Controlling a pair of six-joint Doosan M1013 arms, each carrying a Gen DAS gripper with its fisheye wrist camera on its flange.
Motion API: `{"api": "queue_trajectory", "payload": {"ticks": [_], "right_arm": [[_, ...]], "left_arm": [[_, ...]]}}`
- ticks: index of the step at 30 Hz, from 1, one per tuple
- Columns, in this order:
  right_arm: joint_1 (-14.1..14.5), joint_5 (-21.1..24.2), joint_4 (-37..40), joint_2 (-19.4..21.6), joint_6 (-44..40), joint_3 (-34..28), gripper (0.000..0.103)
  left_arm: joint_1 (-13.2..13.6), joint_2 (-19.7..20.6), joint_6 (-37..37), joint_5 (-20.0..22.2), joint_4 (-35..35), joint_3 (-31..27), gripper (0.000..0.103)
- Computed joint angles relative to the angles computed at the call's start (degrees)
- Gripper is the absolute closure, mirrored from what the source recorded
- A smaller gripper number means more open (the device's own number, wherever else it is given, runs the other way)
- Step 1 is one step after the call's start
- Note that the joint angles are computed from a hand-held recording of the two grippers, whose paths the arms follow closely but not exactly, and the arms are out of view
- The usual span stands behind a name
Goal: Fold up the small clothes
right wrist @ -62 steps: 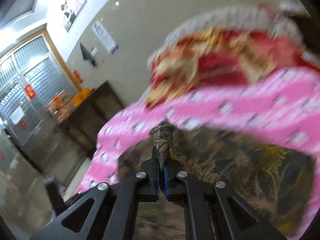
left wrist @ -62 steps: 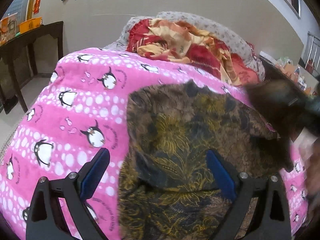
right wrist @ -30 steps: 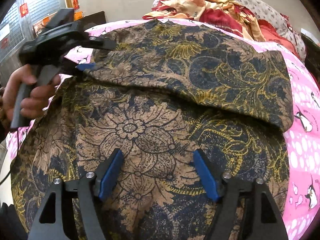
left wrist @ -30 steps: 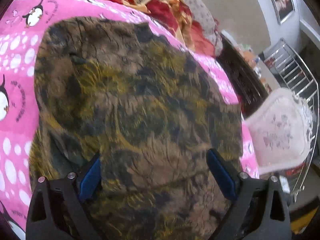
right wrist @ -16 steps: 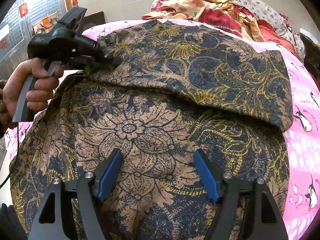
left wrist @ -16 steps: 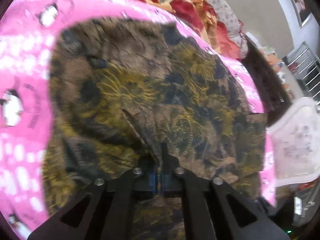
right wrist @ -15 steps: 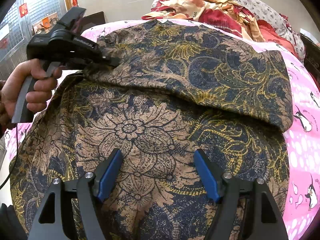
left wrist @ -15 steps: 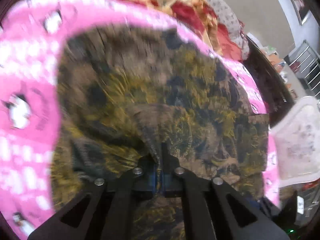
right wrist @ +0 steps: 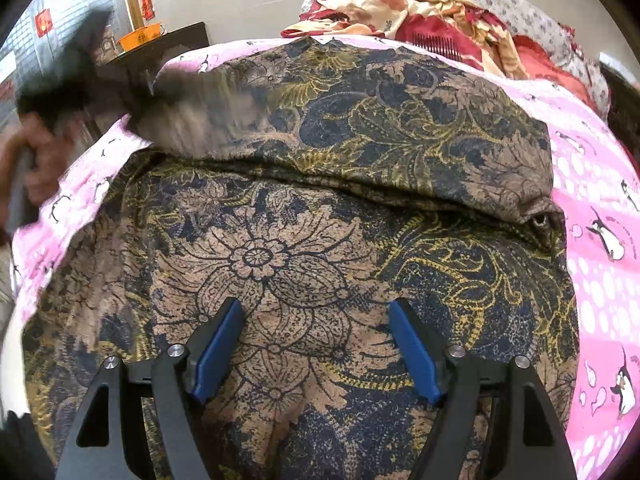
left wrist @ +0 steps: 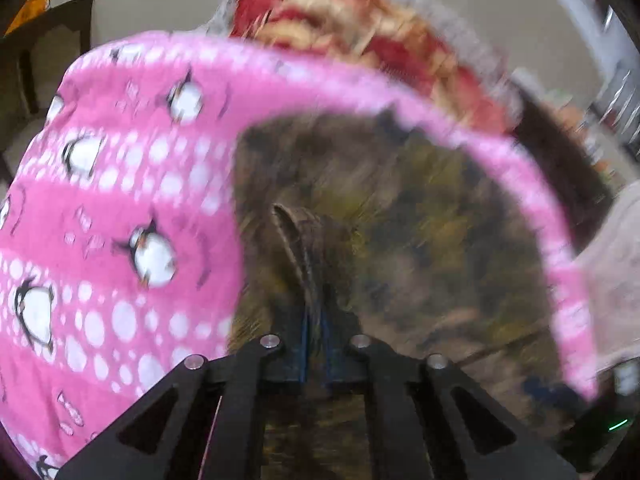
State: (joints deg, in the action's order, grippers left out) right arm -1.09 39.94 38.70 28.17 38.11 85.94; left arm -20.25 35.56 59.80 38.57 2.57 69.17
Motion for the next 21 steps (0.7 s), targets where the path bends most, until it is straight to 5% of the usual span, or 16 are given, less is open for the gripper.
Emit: {"api": "queue_trajectory", "payload": {"ticks": [2,4,6,7,9,12,14,16,17,19,21], "right_arm": [[-1.77,-0.62,4.62,-0.7,0.37,-0.41,0.025],[-3.12,-3.89,7.23,-0.87,1.9,-1.82,0.025],[-3.13,-5.52,3.38,0.76,9.15,-5.66,0.027],[-2.66,-3.14,-0.12,2.27,12.73,-8.72,0.038],[-1.01,4.3,-6.54,5.94,14.62,-15.06,0.047],[2.0,3.89,-20.28,9.5,14.66,-18.81,0.054],[0.56,5.77,-18.43,10.85,15.76,-19.72,0.057],[-1.38,4.31,-14.29,10.04,13.73,-17.83,0.074],[-1.74,3.45,-16.05,9.62,15.16,-17.16,0.075],[-2.93,5.48,-12.54,9.74,14.55,-17.26,0.074],[-2.32,6.52,-15.6,9.81,15.13,-17.93,0.072]], "left_arm": [[-0.61,-0.55,-4.72,0.6,7.38,0.78,0.083],[-1.22,-2.49,-15.9,-2.36,18.7,3.27,0.056],[-1.5,-3.54,-24.44,-5.33,25.35,4.59,0.047],[-1.74,-3.27,-26.31,-6.23,26.49,4.13,0.046],[-2.19,-1.82,-24.67,-5.25,24.96,2.06,0.046],[-3.28,1.94,-22.63,-0.3,23.97,-2.78,0.046],[-3.86,3.05,-23.48,1.99,26.01,-3.57,0.045],[-3.95,4.39,-22.37,4.87,24.91,-4.47,0.044],[-3.9,4.36,-22.67,4.51,24.82,-4.01,0.043],[-3.77,3.85,-24.51,2.47,25.49,-2.41,0.024],[-2.82,3.5,-22.22,0.15,20.06,-1.39,0.021]]}}
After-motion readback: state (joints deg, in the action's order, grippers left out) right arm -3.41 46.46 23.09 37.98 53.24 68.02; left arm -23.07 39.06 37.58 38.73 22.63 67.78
